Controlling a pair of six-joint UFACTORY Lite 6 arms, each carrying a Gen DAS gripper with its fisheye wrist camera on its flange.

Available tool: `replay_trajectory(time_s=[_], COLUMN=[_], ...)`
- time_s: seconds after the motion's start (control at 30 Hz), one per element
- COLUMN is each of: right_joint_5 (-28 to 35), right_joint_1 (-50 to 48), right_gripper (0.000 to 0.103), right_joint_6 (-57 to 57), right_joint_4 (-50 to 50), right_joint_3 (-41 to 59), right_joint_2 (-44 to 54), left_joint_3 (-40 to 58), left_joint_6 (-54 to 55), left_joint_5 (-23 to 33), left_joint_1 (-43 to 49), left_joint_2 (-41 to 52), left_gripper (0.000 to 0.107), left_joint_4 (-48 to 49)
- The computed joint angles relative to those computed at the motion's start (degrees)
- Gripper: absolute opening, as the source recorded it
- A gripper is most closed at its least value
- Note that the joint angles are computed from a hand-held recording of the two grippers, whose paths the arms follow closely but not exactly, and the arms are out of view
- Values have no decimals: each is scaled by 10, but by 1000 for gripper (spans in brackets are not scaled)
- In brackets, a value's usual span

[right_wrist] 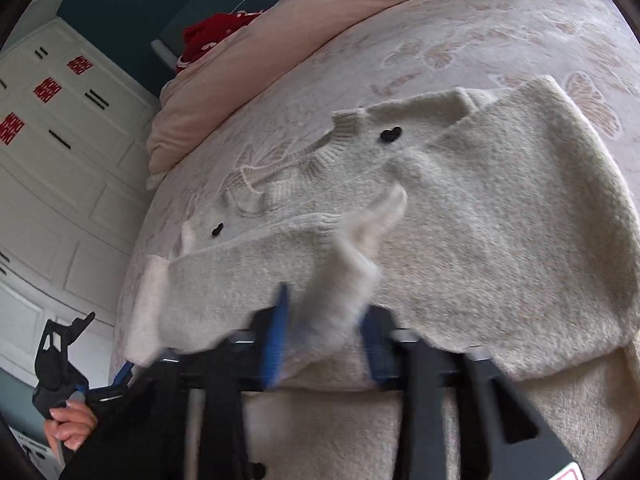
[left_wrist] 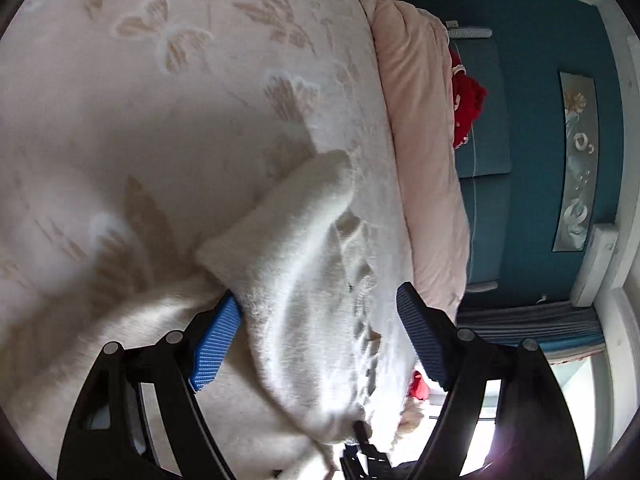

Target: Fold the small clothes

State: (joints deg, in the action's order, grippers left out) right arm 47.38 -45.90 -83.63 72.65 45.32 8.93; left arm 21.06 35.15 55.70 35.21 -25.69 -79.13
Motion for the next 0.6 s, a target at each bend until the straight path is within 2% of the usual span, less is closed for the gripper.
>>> replay_trajectory(time_s=[0.07, 0.13, 0.17, 0.23, 0.3, 0.33, 0.4, 0.5, 0.53, 0.6], right_joint_5=[6, 24, 40, 99, 148, 162, 129, -25, -49, -24], right_joint_1=[8, 15, 14, -7, -54, -83, -107, -83, -87, -127], right_gripper=[10, 8, 8, 8, 7, 7, 7, 7, 7, 7], right_joint_6=[-2, 14, 26, 52, 60, 52, 18, 31, 26, -20], right_joint_4=[4, -1, -2, 4, 25, 36, 25, -84, -101, -66], right_joint_3=[1, 9, 17, 56, 101, 120, 145, 180, 181, 163], right_joint_2=[-4, -33, -49, -96, -126, -127, -91, 67, 103, 124], left_joint_3=[17, 30, 30, 41, 62, 69, 82, 92, 86, 73], left_joint_6=[-14, -22, -38, -77, -137, -153, -176, -233, -238, -273], left_joint_5=[-35, -61, -71, -109, -175, -195, -223, -276, -283, -308], left_joint_1=[-35, -60, -63, -83, -135, -155, -195, -259, -266, -286], left_joint_2=[35, 96, 105, 88, 54, 46, 54, 96, 95, 68], left_gripper=[76, 68, 58, 47, 25, 22, 17, 10, 9, 9], left_joint_4=[11, 4, 8, 44, 114, 139, 161, 204, 203, 226])
